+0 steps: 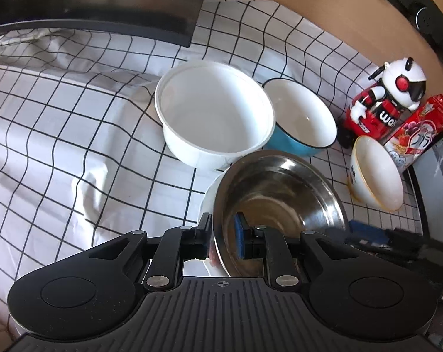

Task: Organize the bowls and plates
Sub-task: 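Lower the steel bowl onto the white bowl stack and open the left tool, then move the left tool to the gold-rimmed cream bowl's rim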

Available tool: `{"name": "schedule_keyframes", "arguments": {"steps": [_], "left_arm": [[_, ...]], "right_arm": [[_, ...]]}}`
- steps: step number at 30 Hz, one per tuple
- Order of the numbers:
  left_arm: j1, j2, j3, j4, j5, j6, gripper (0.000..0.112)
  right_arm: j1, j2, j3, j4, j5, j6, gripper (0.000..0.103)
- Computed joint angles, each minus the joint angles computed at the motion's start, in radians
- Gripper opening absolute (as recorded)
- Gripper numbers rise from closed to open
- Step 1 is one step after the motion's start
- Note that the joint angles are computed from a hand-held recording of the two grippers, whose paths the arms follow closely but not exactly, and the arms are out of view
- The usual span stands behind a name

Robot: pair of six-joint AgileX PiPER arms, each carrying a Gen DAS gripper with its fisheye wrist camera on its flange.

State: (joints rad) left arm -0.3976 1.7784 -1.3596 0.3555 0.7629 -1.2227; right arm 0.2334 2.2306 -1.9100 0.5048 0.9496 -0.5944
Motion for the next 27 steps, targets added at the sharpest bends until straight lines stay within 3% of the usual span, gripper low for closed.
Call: {"name": "schedule_keyframes", "arguments": {"steps": [16,27], "left_arm": [[0.018,-0.032,0.092,-0.074,-0.116,0.072,0.018],[-0.021,-0.089,0.188,0.31,-0.284,-0.211,0.018]], "right_arm": [[0.03,-0.172,0.254,-0.054,-0.192,0.037,0.048],[-0.008,-0.271,0.394,-0.11,-0.301,0.162,0.048]]}}
